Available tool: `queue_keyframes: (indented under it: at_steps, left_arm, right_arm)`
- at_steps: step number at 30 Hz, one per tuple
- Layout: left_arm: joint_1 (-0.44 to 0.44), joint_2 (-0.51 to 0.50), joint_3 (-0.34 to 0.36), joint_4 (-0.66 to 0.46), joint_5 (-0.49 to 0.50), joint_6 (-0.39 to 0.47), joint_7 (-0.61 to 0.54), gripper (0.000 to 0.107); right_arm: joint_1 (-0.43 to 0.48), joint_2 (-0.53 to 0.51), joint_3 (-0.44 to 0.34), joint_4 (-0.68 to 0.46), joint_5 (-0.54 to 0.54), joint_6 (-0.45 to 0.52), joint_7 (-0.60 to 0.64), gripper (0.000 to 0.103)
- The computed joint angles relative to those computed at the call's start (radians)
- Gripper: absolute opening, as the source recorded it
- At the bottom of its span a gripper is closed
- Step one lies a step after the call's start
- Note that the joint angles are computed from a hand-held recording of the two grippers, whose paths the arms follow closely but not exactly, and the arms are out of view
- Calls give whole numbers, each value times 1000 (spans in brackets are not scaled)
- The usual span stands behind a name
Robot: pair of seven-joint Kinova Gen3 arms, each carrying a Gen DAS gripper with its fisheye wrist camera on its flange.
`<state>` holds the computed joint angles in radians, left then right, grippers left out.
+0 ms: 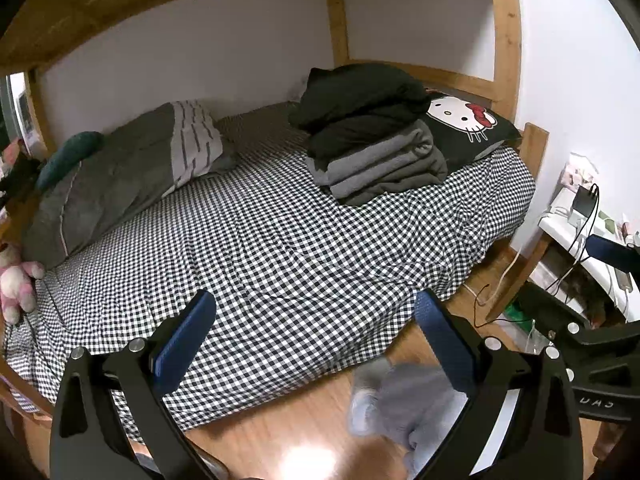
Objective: Fold large clothes
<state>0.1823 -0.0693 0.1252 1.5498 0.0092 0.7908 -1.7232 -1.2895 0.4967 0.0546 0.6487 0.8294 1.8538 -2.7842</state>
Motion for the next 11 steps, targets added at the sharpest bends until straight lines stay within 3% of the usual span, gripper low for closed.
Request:
queue_keyframes:
  at_steps: [11]
  left_arm:
    - [-4,3,-6,-15,19,29,-16,98]
  right_arm:
    - [-2,-2,-2,2,0,5,-6,100]
